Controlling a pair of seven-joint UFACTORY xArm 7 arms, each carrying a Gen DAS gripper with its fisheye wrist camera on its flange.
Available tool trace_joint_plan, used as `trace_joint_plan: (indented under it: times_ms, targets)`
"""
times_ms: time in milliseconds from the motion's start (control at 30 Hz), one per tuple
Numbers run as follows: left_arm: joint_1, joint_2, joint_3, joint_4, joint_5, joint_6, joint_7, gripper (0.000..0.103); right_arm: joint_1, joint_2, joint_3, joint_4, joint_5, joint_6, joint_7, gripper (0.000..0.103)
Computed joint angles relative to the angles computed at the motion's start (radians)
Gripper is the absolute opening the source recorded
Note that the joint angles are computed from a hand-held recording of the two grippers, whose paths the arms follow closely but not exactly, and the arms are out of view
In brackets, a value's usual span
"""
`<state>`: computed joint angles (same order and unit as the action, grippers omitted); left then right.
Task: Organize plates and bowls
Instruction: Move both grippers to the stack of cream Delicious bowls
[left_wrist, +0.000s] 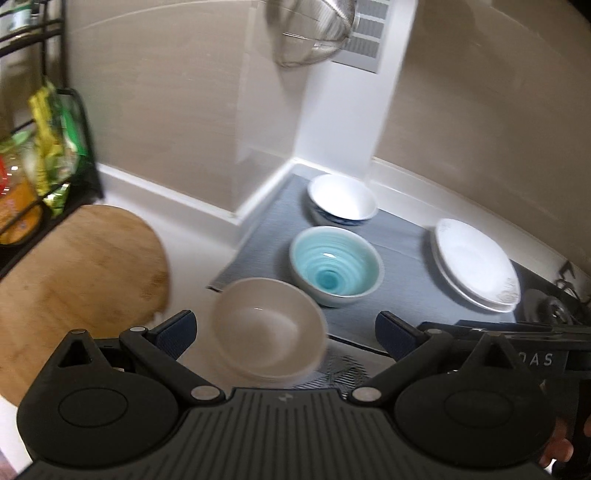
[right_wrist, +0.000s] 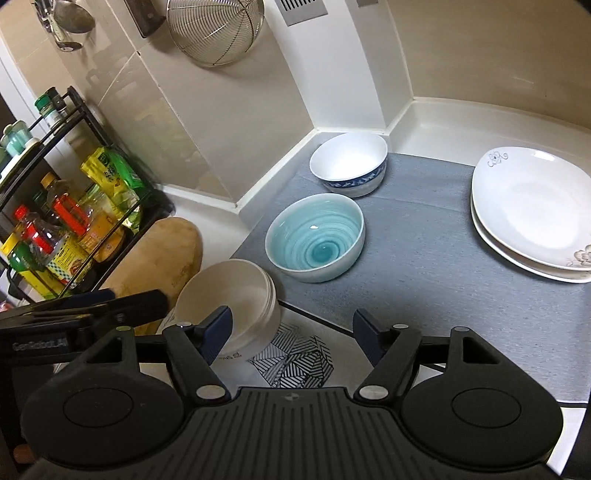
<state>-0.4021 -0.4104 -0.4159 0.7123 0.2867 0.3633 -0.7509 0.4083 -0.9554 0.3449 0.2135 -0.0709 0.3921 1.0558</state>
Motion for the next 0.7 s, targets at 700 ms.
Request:
trace_joint_plan:
  times_ms: [700]
  targets:
    - [-0.012,0.179,0.113,0.083,-0.041,0.128,0.124,0.103,-0.097,0.323,0.087,0.159,-0.105,-0.007,0.123,0.074]
